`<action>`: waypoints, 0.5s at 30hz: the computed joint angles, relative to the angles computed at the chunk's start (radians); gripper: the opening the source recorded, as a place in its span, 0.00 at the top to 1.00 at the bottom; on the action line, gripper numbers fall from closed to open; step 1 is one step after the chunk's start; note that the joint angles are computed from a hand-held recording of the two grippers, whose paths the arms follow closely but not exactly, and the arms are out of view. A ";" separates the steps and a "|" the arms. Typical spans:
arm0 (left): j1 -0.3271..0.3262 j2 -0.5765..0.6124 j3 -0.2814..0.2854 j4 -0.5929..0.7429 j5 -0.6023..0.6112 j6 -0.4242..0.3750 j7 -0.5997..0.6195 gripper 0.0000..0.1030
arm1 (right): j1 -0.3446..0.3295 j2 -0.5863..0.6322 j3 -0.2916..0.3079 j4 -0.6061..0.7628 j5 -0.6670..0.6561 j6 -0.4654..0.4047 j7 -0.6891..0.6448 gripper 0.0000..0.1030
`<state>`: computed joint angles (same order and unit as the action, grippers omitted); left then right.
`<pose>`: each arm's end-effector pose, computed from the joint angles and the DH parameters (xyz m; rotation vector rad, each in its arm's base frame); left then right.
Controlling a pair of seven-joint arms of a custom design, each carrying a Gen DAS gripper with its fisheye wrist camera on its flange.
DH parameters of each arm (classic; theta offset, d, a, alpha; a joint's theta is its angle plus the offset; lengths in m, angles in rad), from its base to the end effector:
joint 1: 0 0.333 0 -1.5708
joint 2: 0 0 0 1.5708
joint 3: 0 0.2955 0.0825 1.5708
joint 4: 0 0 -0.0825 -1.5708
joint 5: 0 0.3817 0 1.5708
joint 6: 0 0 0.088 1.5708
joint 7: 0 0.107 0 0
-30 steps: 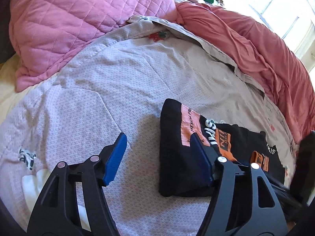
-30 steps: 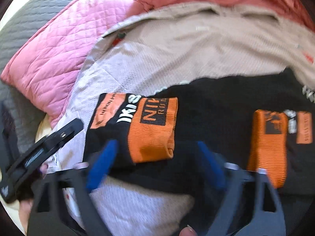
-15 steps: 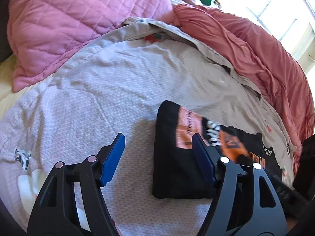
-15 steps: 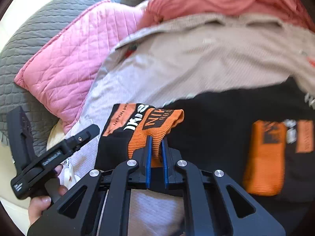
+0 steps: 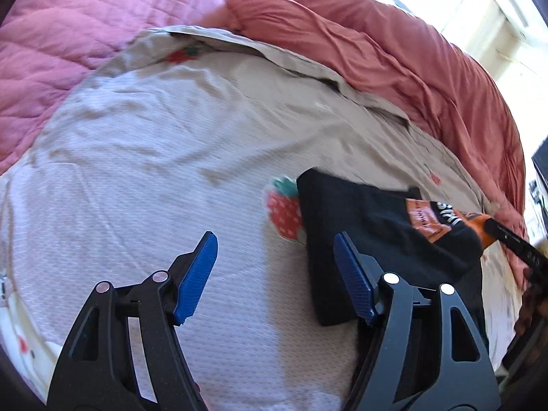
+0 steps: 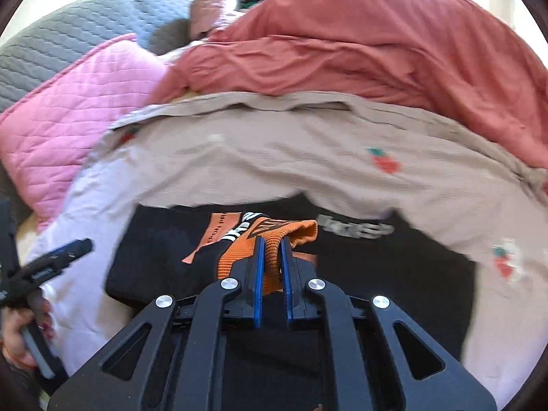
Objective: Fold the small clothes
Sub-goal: 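Grasp the folded orange-cuffed edge with the right tool and fold it over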
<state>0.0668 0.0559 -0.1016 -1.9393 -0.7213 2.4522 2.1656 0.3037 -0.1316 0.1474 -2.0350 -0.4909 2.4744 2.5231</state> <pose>0.6065 -0.0203 0.4845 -1.8430 2.1770 -1.0669 0.5044 0.2497 0.5465 -1.6219 1.9752 -0.6226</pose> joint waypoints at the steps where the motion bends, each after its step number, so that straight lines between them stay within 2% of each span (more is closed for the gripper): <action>1: -0.002 -0.003 -0.003 -0.004 -0.001 -0.002 0.009 0.39 | -0.006 -0.027 -0.004 -0.029 -0.012 -0.017 0.006 0.92; 7: -0.023 -0.021 -0.014 -0.029 -0.014 -0.003 0.062 0.39 | -0.057 -0.152 0.007 -0.164 -0.055 -0.068 0.037 0.92; 10: -0.038 -0.030 -0.019 -0.034 -0.053 -0.033 0.087 0.39 | -0.081 -0.215 0.014 -0.226 -0.056 -0.082 0.051 0.92; 13: -0.064 -0.038 -0.032 -0.030 -0.095 -0.054 0.129 0.38 | -0.102 -0.265 0.023 -0.272 -0.048 -0.103 0.061 0.92; 15: -0.085 -0.039 -0.042 -0.028 -0.108 -0.041 0.158 0.38 | -0.115 -0.297 0.030 -0.303 -0.048 -0.113 0.067 0.92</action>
